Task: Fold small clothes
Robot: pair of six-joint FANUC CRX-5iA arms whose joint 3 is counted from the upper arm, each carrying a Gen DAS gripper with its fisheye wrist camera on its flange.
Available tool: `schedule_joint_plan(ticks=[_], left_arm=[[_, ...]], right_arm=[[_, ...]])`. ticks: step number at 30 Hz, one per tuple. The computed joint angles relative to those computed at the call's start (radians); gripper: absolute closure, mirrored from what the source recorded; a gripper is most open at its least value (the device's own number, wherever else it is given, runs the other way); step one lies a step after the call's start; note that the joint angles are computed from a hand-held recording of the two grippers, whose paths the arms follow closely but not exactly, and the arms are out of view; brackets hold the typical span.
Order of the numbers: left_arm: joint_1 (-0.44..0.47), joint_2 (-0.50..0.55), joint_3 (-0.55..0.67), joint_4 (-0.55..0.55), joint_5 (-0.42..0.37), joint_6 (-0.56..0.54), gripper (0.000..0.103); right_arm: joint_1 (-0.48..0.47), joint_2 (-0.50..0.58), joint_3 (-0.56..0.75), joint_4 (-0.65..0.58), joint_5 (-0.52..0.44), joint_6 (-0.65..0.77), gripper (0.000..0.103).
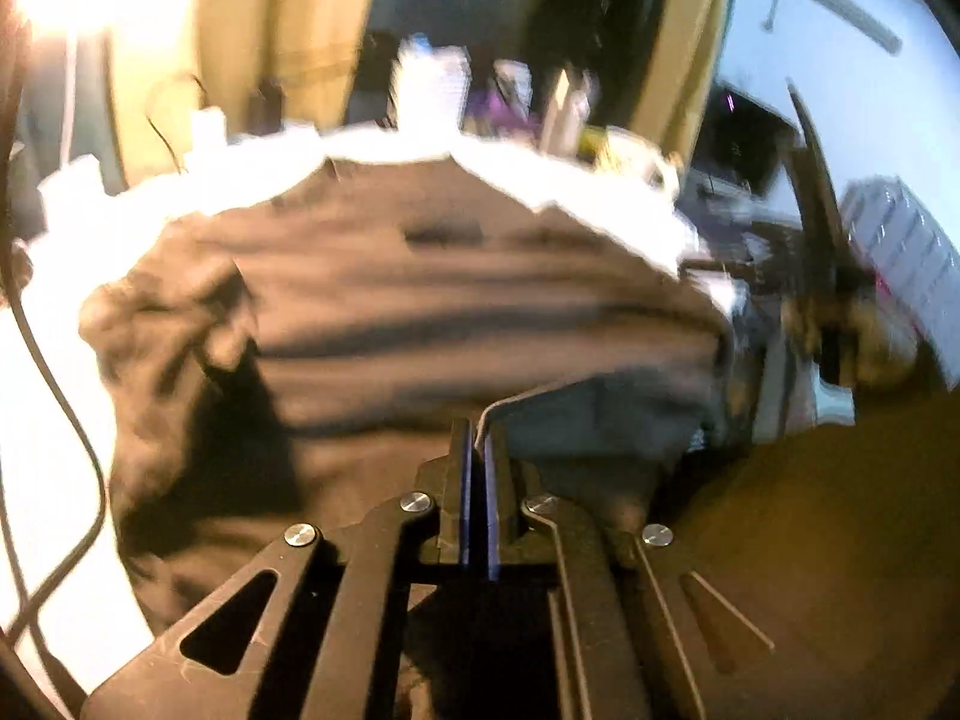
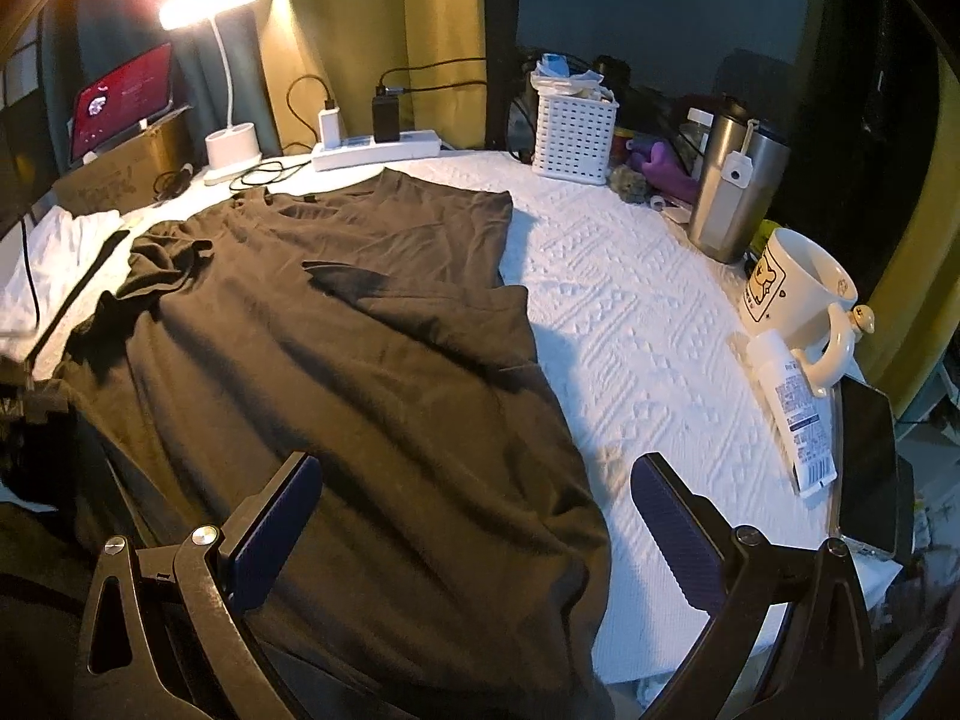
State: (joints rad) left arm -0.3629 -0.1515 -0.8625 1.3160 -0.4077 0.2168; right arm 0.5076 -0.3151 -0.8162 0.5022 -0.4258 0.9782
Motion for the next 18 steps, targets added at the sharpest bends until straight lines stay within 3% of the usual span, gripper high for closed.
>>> schedule_joint_plan(ticks=[4, 7, 13, 16, 18], left_arm=[[-0.105, -0.017, 0.019, 0.294, 0.137, -0.191, 0.101], [-0.138, 0.023, 0.069, 0.374, 0.204, -0.247, 0.101], [-0.03, 0.124, 0.165, 0.125, 0.128, -0.064, 0.101], [0.013, 0.161, 0.193, 0.02, 0.102, 0.031, 0.101], [0.038, 0.185, 0.207, -0.04, 0.09, 0.09, 0.101]], right_arm=[[0.02, -0.047, 0.017, -0.139, -0.005, 0.125, 0.0], [0.044, -0.063, 0.058, -0.324, -0.021, 0.286, 0.0], [0.095, -0.004, 0.124, -0.583, -0.068, 0.53, 0.001], [0.088, 0.018, 0.152, -0.658, -0.101, 0.613, 0.02], [0.085, 0.02, 0.157, -0.674, -0.119, 0.634, 0.039]])
